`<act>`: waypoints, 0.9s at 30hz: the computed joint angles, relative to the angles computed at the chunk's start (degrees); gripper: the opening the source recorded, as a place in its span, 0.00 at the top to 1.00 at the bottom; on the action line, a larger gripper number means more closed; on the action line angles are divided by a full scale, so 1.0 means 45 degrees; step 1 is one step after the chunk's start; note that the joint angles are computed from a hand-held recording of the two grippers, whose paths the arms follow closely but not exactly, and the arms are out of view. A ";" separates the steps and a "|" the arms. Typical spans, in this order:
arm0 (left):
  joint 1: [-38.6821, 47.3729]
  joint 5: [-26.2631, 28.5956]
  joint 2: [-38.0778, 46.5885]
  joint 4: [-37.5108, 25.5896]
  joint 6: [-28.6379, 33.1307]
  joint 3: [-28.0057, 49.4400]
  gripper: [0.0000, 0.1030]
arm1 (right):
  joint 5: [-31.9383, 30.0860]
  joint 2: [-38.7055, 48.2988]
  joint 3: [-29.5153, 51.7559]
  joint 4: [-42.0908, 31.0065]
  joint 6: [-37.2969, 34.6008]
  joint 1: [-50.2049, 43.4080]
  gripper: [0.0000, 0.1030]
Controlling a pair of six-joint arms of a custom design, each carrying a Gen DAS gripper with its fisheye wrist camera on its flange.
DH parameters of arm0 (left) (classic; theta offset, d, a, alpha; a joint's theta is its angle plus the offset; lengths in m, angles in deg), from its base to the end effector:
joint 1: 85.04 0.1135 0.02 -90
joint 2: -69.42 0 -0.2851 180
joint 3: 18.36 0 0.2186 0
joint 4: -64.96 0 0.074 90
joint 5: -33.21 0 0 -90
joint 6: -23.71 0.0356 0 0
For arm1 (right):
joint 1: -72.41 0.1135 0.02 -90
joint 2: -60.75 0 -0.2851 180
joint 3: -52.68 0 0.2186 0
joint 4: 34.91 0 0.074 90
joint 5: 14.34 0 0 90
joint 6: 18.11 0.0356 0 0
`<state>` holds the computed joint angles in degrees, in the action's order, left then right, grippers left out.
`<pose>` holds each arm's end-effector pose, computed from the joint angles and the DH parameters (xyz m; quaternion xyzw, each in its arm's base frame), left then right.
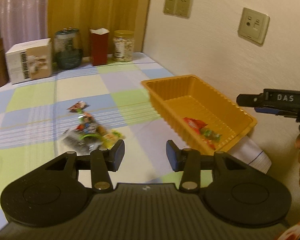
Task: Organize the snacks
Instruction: 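Move both tools back toward the snack pile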
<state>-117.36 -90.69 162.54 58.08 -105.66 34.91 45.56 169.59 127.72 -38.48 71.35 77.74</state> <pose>0.2424 -0.1299 0.1827 -0.1620 0.8809 0.0131 0.4446 0.3737 0.0528 0.1981 -0.1593 0.8586 0.2504 0.4180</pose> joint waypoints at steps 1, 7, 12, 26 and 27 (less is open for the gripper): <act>-0.0057 -0.0155 -0.0309 -0.0224 -0.0163 -0.0217 0.60 | -0.0023 -0.0237 -0.0226 0.0056 -0.0032 0.0144 0.38; -0.0125 -0.0795 -0.2099 -0.1298 -0.0997 -0.1565 0.59 | -0.0043 -0.1494 -0.1365 0.0305 0.0004 0.1194 0.38; 0.0078 -0.1029 -0.3320 -0.1947 -0.1332 -0.2432 0.58 | 0.0230 -0.1876 -0.1870 0.0466 0.0013 0.2128 0.38; 0.1977 -0.0055 -0.3924 -0.0650 -0.0135 -0.4031 0.55 | 0.1482 -0.0968 -0.2235 0.1274 0.0089 0.4211 0.38; 0.2150 0.0051 -0.3807 -0.0415 0.0010 -0.4123 0.54 | 0.1541 -0.0832 -0.2231 0.1366 0.0066 0.4312 0.38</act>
<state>-107.69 -90.46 145.41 56.22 -105.62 16.36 52.49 165.84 117.68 -32.34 71.64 97.15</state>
